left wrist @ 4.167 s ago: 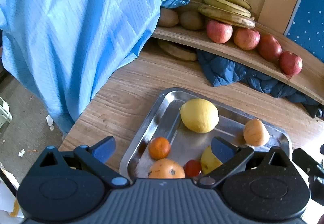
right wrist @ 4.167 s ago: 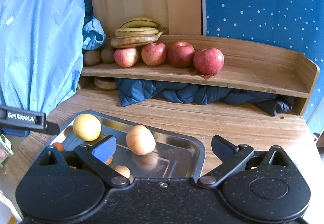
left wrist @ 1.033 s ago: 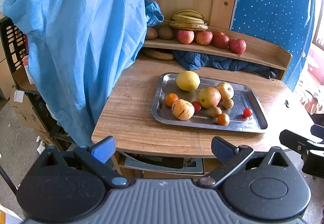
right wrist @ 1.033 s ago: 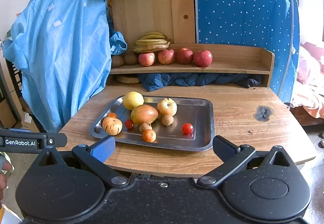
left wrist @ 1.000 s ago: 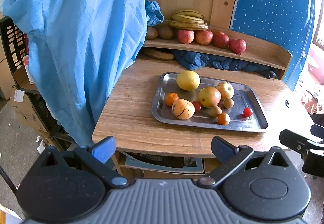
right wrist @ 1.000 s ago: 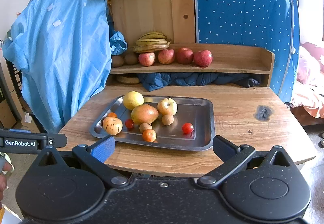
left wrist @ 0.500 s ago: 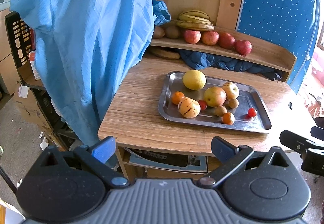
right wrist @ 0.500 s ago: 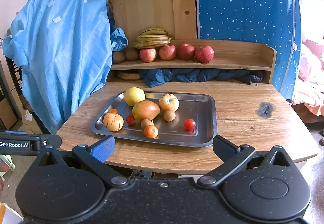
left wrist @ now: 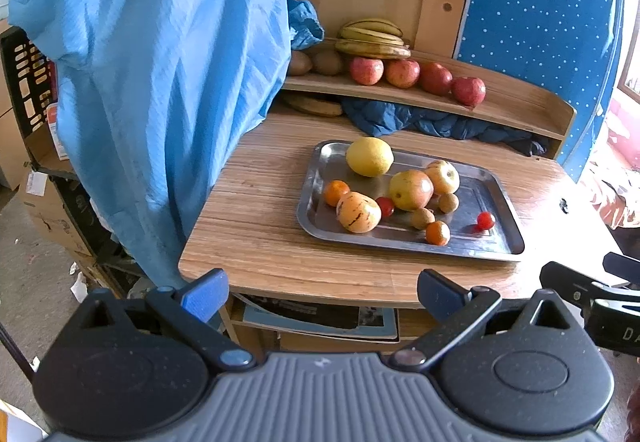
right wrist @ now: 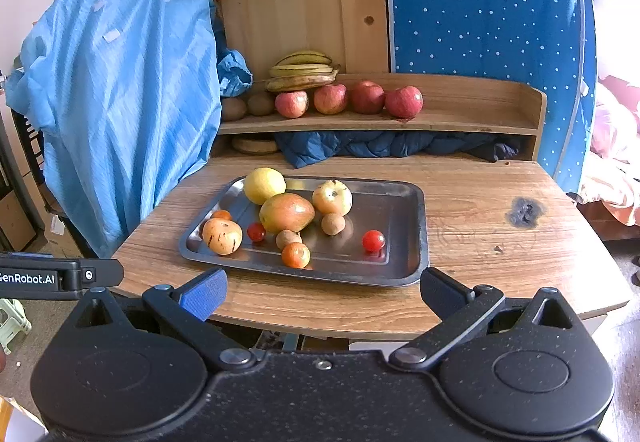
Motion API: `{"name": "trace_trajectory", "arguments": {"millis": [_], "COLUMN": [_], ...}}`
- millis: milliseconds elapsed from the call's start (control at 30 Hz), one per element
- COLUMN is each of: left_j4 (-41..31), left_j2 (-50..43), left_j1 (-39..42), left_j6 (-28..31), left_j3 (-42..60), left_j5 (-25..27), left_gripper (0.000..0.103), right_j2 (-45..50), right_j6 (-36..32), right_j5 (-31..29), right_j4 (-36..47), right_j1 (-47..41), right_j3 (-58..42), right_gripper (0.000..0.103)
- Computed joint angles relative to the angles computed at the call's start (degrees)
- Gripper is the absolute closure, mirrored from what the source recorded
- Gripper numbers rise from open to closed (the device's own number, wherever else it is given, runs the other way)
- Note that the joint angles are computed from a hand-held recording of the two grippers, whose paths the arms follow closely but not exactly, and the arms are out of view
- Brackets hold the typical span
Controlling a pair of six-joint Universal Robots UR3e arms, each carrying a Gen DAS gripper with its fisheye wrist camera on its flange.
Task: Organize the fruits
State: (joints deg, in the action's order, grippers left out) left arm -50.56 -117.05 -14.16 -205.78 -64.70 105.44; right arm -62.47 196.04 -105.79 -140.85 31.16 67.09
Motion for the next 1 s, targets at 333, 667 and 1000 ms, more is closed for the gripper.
{"name": "trace_trajectory", "arguments": {"millis": [333,667,1000], "left_j4": [-0.03,0.25,2.11], "left_j2": [-0.74,-0.5,-0.22], "left_j1": [0.41,0.86,0.74], "left_j6": [0.29,0.21,0.85], "left_j3": [0.78,0.02,-0.68], "left_j5": [-0.97,-1.63,-1.49], "left_gripper": [0.001,0.001,0.001], "right_j2": [0.42,2.26,2.84], "right_j6": [0.0,-0.81,-0.97], "right_j5": [-0.01,0.99,1.0], "right_j4": [0.37,1.41,1.56], "right_j1": [-0.16,-0.47,-0.41], "right_j3": [-0.59,-3.14,-3.88], "right_gripper": [0.001,0.001,0.001]}}
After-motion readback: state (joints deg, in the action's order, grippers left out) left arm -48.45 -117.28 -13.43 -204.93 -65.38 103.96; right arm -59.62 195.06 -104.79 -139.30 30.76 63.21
